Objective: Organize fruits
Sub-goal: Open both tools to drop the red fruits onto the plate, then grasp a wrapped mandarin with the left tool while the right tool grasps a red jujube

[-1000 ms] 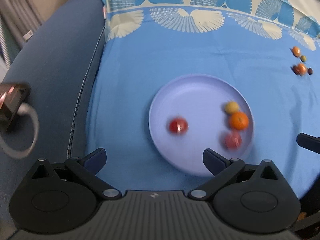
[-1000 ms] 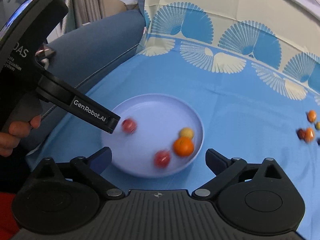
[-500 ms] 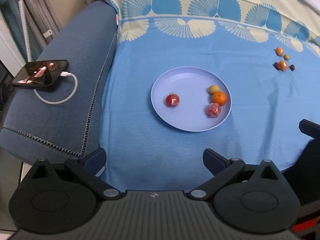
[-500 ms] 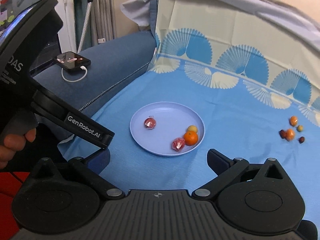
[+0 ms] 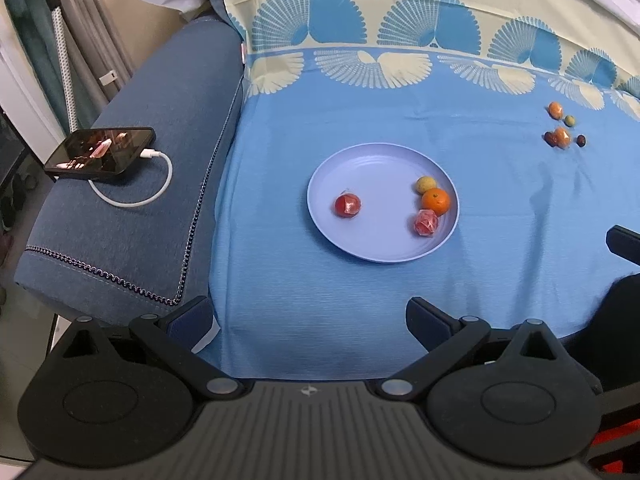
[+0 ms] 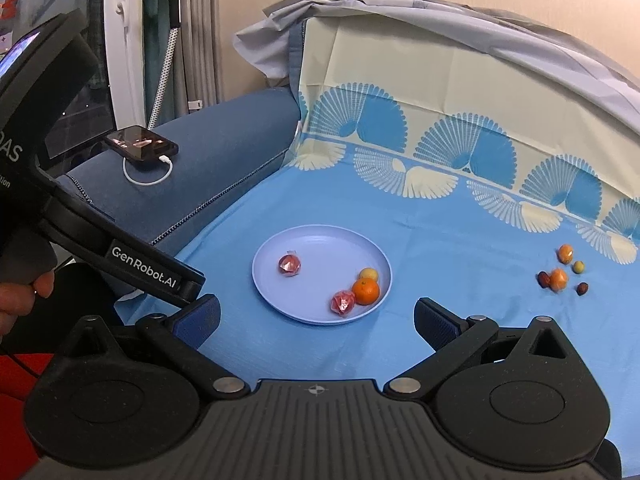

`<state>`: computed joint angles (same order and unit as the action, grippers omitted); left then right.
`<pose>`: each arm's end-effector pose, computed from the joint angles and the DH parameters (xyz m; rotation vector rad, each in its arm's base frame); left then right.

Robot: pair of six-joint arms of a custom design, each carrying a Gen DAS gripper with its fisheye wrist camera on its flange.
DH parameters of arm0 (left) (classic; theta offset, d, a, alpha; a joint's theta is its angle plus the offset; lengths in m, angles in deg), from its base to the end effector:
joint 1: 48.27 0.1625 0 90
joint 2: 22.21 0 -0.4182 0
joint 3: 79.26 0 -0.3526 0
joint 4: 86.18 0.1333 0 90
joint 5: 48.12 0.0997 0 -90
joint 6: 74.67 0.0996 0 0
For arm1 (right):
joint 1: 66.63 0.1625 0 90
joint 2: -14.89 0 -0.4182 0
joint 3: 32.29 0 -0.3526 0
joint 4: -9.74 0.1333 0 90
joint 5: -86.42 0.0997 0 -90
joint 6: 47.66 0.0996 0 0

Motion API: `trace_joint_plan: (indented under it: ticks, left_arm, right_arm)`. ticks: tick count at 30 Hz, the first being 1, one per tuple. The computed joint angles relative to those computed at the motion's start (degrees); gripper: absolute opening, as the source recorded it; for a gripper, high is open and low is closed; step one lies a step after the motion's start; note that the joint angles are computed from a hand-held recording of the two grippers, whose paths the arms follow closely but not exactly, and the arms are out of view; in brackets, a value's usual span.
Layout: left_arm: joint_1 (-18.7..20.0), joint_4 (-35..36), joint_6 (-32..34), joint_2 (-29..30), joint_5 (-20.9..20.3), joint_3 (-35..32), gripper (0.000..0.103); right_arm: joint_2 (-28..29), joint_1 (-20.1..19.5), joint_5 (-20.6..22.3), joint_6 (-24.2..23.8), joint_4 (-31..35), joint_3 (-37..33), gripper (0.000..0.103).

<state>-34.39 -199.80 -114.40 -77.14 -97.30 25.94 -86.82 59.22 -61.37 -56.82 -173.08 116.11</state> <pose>-0.4582 -0.3176 0.1215 0.9295 2.1654 -0.4449 0.1946 -0.1856 0.3505 0.3451 -2.1119 1.1284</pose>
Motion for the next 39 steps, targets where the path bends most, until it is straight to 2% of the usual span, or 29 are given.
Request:
trace_joint_plan:
  ticks: [16,25,29,34,37,39]
  left_arm:
    - [0.5,0.6,0.4,1.1,-0.7,-0.6,0.103]
    - [1.3,2.3,0.7,2.9,-1.4,-2.2,0.103]
    - [2.0,4.1,1.3,5.3,-1.7,-4.7,0.103]
    - [2.6,4.4,3.3,9.3,-2.0,-8.8,0.103]
    - [2.9,3.3,5.5,12.6,-2.7,-11.8,0.103]
    - [3.2,2.2,7.5,15.4,-3.8,-14.6,0.103]
  right_arm:
    - [-0.9,-1.6,1.0,1.8,2.2,-0.3,0.102]
    - [-2.2,-4.8,4.0,2.5,2.7,0.2,0.102]
    - [-3.1,-8.0,6.0,2.1,0.7,1.0,0.102]
    - [-4.2,-13.7,5.4,1.8,-7.1,2.5,0.102]
    - [-4.8,-20.0,4.6,-1.3,-15.3,3.3,0.102]
    - [-5.4,-26.4,5.9,-5.3,-21.5,3.6,0.102]
